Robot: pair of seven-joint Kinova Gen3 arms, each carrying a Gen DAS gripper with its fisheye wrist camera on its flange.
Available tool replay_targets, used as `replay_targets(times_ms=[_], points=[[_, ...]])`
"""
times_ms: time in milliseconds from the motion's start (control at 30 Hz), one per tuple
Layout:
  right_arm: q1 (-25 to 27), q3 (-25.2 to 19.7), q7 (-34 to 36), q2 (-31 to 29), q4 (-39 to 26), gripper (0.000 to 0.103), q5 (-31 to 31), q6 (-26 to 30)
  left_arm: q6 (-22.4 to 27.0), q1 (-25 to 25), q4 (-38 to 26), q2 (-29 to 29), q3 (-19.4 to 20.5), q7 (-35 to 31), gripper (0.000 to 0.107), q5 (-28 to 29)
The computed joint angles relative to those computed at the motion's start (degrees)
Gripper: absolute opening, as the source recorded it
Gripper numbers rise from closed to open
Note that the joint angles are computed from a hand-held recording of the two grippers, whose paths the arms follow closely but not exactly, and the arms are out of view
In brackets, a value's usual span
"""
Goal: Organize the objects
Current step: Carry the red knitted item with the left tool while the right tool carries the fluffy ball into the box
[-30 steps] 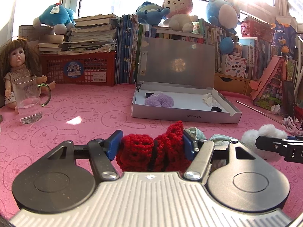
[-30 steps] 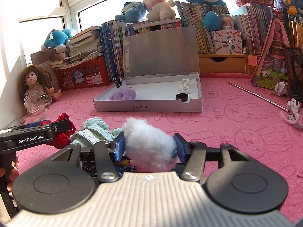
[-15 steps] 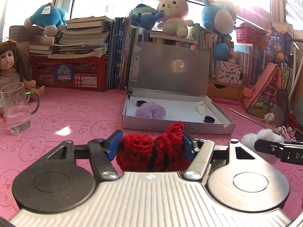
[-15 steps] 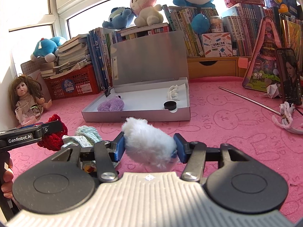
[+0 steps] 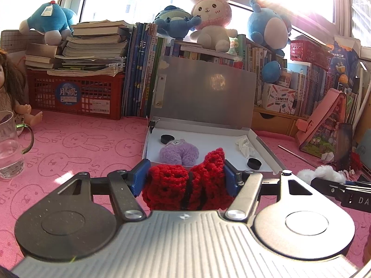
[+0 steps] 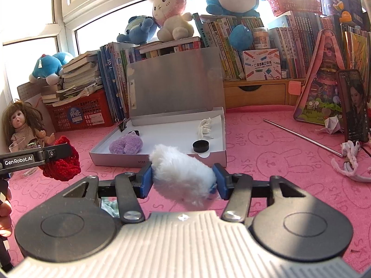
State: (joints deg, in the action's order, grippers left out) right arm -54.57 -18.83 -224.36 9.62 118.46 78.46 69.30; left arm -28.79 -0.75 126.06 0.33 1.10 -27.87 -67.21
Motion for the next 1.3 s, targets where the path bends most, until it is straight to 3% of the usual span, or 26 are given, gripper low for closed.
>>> replay_targets(times_ms=[267, 567, 767, 933, 1133, 1300], points=[[4.71, 2.0, -0.29, -1.12, -0.21, 0.058, 1.86, -4.95, 2.22, 0.59, -5.02, 3.98, 2.44, 0.34, 0.07, 0.15], [10.42, 3.83, -1.58, -1.41, -0.62, 0.058, 3.7, -11.13, 5.6, 0.19, -11.68, 9.1, 6.17, 5.31, 0.07, -3.12], [12.05, 5.14, 1.05, 1.06, -3.29, 0.058, 3.99, -12.53, 9.46, 0.91, -15.08, 12.7, 9.16, 2.54, 0.07, 0.19], [13.12, 6.58, 3.52, 2.71, -5.57, 0.058, 4.34, -14.87, 11.62, -1.04, -18.81, 15.97, 13.26, 7.89, 0.07, -5.56], [14.33, 8.28, 7.1, 4.23, -8.36, 0.057, 4.29, -16.57, 15.48, -0.88, -22.31, 19.09, 15.18, 7.66, 0.07, -5.93], [14.81, 10.01, 11.88, 6.92, -12.19, 0.057, 2.75, -16.13, 21.17, -4.32, -26.36, 22.71, 21.98, 10.94, 0.07, -9.93]])
